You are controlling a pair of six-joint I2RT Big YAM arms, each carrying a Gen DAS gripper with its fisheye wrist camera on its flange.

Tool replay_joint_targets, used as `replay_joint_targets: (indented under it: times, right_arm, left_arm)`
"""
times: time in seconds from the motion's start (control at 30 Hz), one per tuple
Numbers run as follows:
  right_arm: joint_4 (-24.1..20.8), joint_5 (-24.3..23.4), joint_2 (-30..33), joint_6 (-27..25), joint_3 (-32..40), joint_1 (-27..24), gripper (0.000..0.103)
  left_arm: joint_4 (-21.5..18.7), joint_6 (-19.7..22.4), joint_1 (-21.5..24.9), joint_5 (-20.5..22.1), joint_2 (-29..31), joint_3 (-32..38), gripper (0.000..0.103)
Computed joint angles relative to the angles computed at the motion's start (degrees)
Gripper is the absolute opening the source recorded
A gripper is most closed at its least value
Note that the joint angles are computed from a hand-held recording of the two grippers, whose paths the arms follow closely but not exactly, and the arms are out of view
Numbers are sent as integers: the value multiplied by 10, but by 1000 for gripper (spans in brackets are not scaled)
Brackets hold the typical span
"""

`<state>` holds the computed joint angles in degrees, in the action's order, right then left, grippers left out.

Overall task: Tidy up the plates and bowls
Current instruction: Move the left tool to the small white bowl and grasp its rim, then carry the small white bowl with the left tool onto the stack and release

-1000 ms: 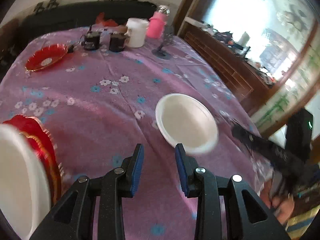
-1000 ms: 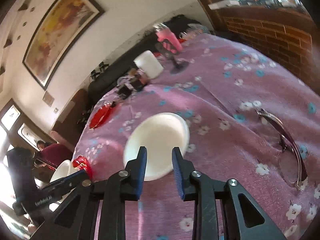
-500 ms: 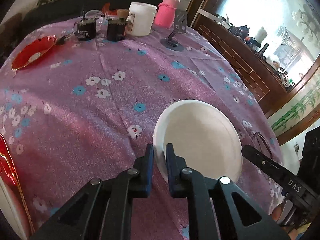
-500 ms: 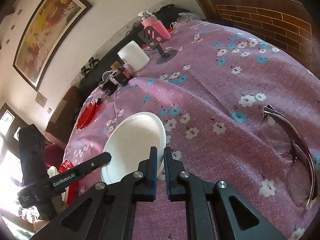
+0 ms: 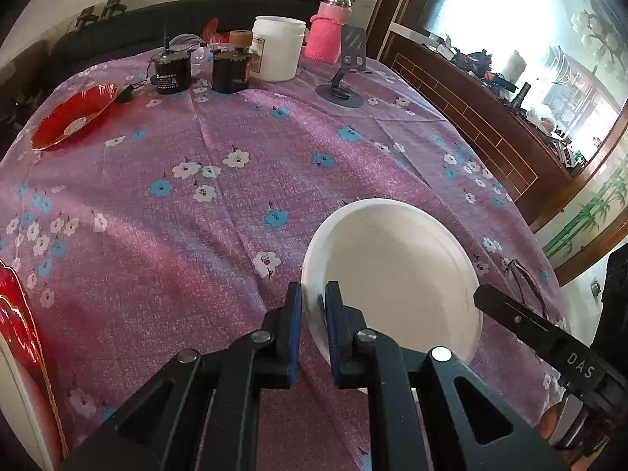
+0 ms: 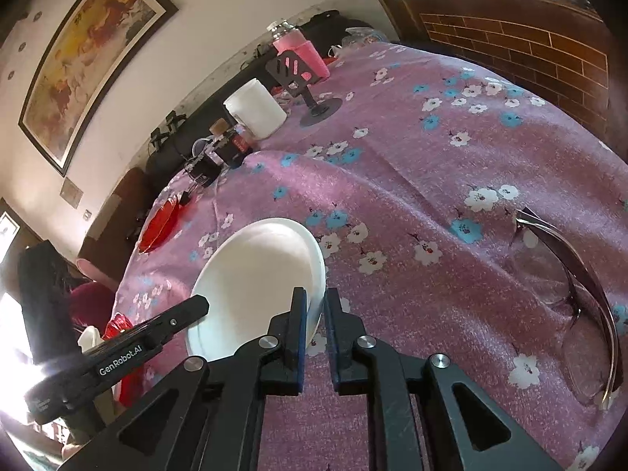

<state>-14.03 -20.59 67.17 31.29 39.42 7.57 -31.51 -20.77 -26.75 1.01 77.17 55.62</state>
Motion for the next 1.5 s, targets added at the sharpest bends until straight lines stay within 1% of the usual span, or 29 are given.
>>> replay_joint_targets:
  times: [0.03,0.07,0.13,0.23,0.27,0.37,0.47,0.57,0.63,0.77,0.8,0.87,0.9,0.93,1.07,1.17,1.2,1.33,1.4,1.5]
  right_arm:
    - [1,0,-1,2,-2,-1,12]
    - [1,2,0,2,-2,-2,15]
    - [4,-5,11,0,2,-1,16]
    - [21,-28,23,16,-2,-1,15]
    - [24,-26,18,19,-5,1,12]
    - [10,12,-18,10,-12,21,12]
    - [-7,29,-61,3,-13,42,12]
    - [-16,27,-94,6,-11,60,12]
    - [-19,29,-113,8,-7,78,12]
    - [-20,24,-124,12,11,123,12]
    - [-21,24,-124,12,17,135,12]
    - [-26,26,-116,3,37,164,12]
    - [-27,25,-111,0,46,178,13]
    - [-28,24,-101,-2,57,193,13]
    - [-31,17,-46,-6,104,248,13]
    - [-33,19,3,-6,139,282,13]
    - [-30,11,20,1,148,292,13]
    - [-33,10,66,7,177,314,13]
    - [-33,8,81,6,184,318,13]
    - [-41,20,94,0,193,326,13]
  left_arm:
    - [0,1,-1,-3,-1,-1,11]
    - [2,2,-1,-5,-1,-1,11]
    - [6,4,-4,-11,-2,-3,11]
    - [9,5,-6,-15,-5,-7,11]
    - [8,5,-8,-18,-8,-8,11]
    - [15,8,-15,-34,-35,-25,12]
    - [18,6,-14,-45,-80,-45,12]
    - [13,12,-5,-48,-136,-64,12]
    - [1,19,4,-50,-178,-77,12]
    - [-29,34,28,-61,-258,-99,12]
    - [-42,38,45,-53,-287,-107,12]
    - [-60,52,68,-53,-320,-116,13]
    - [-74,65,90,-46,-343,-122,14]
    - [-82,69,110,-37,-357,-125,14]
    - [-116,94,211,2,-404,-141,14]
    - [-132,115,282,32,-416,-148,14]
    - [-135,121,300,37,-417,-149,14]
    - [-140,140,358,67,-419,-156,14]
    - [-138,148,374,72,-418,-161,14]
    - [-131,151,386,79,-410,-167,14]
